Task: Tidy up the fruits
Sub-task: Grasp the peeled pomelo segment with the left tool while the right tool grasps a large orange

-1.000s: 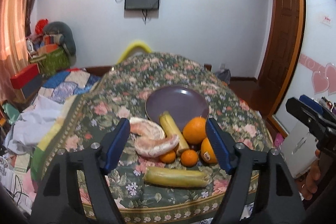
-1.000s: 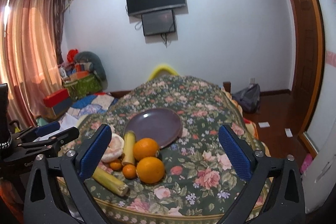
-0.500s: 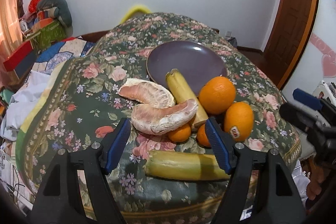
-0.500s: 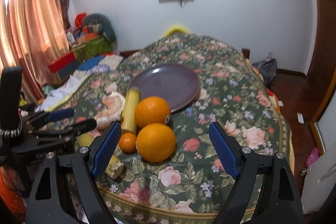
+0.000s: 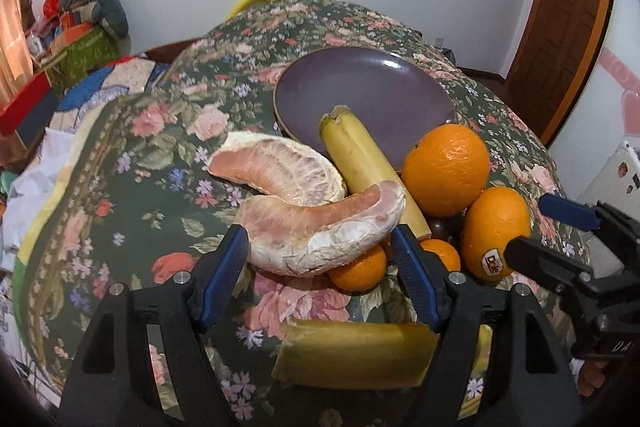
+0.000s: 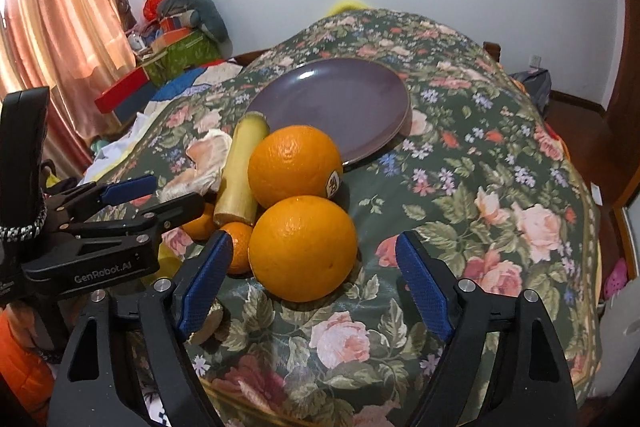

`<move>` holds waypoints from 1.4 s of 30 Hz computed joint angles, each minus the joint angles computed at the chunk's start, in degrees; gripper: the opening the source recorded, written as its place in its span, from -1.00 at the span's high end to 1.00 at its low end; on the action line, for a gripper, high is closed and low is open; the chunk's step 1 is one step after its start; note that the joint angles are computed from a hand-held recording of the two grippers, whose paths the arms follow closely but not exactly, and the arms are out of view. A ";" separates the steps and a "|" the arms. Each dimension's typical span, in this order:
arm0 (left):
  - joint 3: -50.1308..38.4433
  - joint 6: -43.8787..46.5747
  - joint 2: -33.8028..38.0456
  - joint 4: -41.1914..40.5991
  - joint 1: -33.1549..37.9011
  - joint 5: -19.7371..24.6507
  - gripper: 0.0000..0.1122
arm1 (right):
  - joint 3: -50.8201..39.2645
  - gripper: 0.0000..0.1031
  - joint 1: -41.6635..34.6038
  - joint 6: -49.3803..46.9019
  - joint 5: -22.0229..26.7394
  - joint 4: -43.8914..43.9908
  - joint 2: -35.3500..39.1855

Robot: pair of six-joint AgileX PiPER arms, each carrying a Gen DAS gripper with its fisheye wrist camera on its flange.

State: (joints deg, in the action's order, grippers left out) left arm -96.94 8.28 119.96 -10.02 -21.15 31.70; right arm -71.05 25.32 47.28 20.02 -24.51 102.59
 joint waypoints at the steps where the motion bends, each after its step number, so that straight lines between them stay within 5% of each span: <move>1: -0.44 0.00 0.48 -0.53 0.14 0.26 -0.31 | -0.24 -0.53 -0.26 -1.49 -0.17 1.54 0.31; 9: 0.23 -1.68 0.84 1.53 -0.31 -2.92 -0.27 | -2.46 -0.36 -1.87 -12.65 -0.19 13.18 3.56; 15: 0.12 -7.63 1.06 8.37 -0.86 -4.55 0.18 | -3.10 -0.23 -2.79 -19.57 -0.69 20.41 4.63; 19: 0.15 -0.88 0.42 -0.12 1.66 -4.43 0.39 | -2.69 -0.22 -3.08 -20.89 -1.31 21.90 4.49; 27: 2.16 1.76 -2.27 -2.26 4.44 -6.22 0.59 | -2.08 -0.20 -2.87 -18.30 -1.76 19.35 4.09; 31: -2.34 9.02 0.06 -12.61 8.12 -1.17 0.59 | -1.72 -0.19 -2.66 -14.23 -1.56 15.34 3.54; 36: -8.05 1.65 3.80 -4.58 7.74 0.45 0.57 | -1.70 -0.19 -2.88 -10.65 -1.24 11.84 2.86; 42: -15.70 2.89 8.83 -8.06 9.24 5.27 0.55 | -2.46 -0.19 -3.60 -8.40 -1.08 9.24 2.45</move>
